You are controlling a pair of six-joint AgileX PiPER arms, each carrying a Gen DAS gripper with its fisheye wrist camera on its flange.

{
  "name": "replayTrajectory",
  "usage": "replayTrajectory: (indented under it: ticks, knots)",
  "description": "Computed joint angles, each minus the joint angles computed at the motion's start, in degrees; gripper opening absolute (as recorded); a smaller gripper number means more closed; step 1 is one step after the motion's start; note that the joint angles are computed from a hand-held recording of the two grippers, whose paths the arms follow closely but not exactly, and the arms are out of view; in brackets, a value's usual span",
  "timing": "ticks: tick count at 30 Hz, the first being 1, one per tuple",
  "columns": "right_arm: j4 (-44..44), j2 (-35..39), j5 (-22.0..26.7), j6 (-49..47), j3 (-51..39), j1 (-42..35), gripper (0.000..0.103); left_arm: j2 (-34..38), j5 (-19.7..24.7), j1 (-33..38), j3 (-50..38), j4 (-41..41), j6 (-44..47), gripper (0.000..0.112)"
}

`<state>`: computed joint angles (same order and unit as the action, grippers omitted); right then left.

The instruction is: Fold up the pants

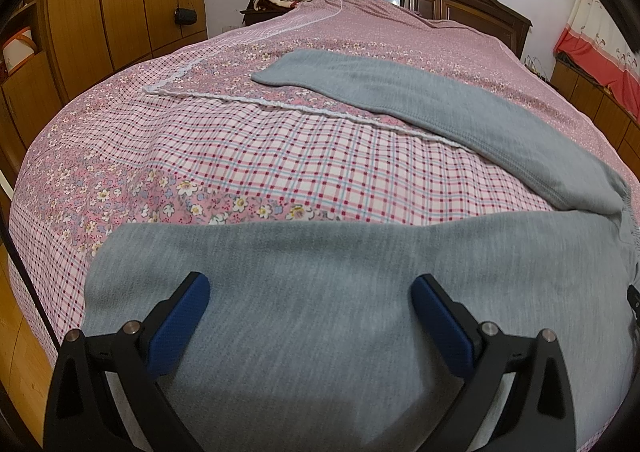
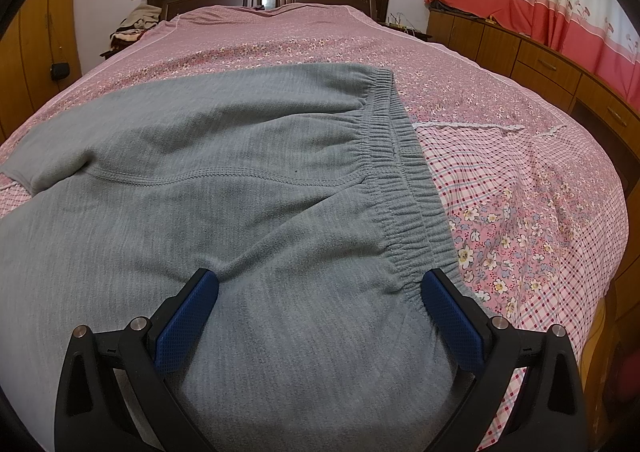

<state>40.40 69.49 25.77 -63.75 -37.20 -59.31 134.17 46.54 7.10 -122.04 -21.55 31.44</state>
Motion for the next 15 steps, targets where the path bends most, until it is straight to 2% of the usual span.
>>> replayTrajectory:
  ticks: [15]
  knots:
    - [-0.17,0.16,-0.38,0.06,0.15,0.16,0.103,0.00,0.00,0.00,0.00,0.00,0.00,0.103]
